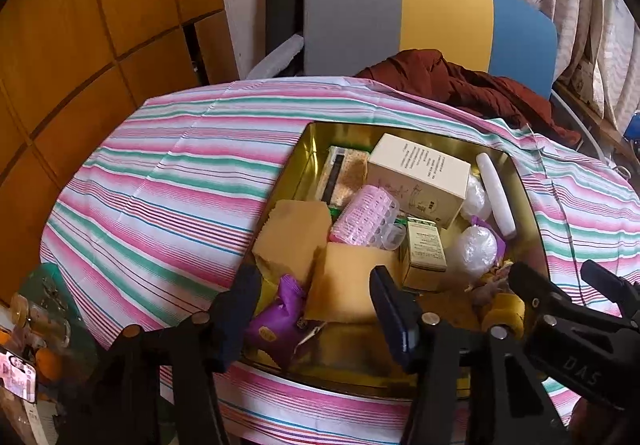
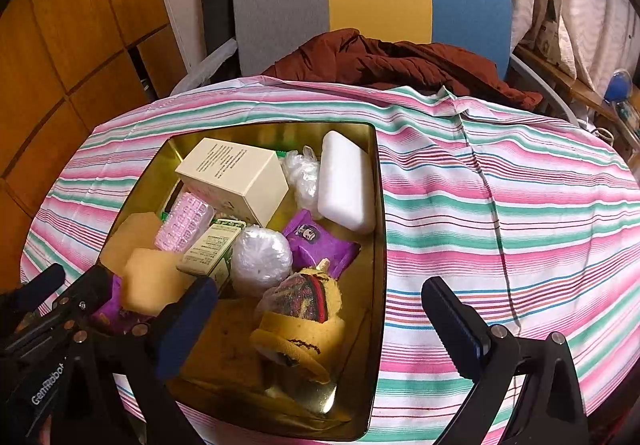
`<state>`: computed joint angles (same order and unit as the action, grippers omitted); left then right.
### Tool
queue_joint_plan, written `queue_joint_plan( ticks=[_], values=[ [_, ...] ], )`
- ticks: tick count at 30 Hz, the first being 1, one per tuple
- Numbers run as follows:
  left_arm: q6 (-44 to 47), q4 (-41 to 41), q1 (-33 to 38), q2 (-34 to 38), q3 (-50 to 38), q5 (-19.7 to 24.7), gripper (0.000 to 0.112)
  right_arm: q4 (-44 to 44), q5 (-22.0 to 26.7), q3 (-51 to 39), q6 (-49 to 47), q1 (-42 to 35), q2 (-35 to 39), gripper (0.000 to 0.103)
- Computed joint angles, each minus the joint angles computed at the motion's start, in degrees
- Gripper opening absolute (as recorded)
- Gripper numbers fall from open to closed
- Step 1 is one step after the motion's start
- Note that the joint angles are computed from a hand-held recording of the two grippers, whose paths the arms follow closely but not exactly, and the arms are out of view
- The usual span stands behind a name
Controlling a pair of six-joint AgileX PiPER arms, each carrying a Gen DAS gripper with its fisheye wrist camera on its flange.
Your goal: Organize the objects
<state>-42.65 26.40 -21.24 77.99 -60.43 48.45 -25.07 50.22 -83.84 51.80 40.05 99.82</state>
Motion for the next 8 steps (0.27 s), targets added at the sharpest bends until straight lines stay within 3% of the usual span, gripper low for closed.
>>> queue_joint_plan(
  ticks=[8],
  values=[
    [-3.9,3.4,-1.1,0.3,0.6,0.3,0.052,0.4,-0.2,0.0,0.0,-0.1,0.1,0.103]
  ],
)
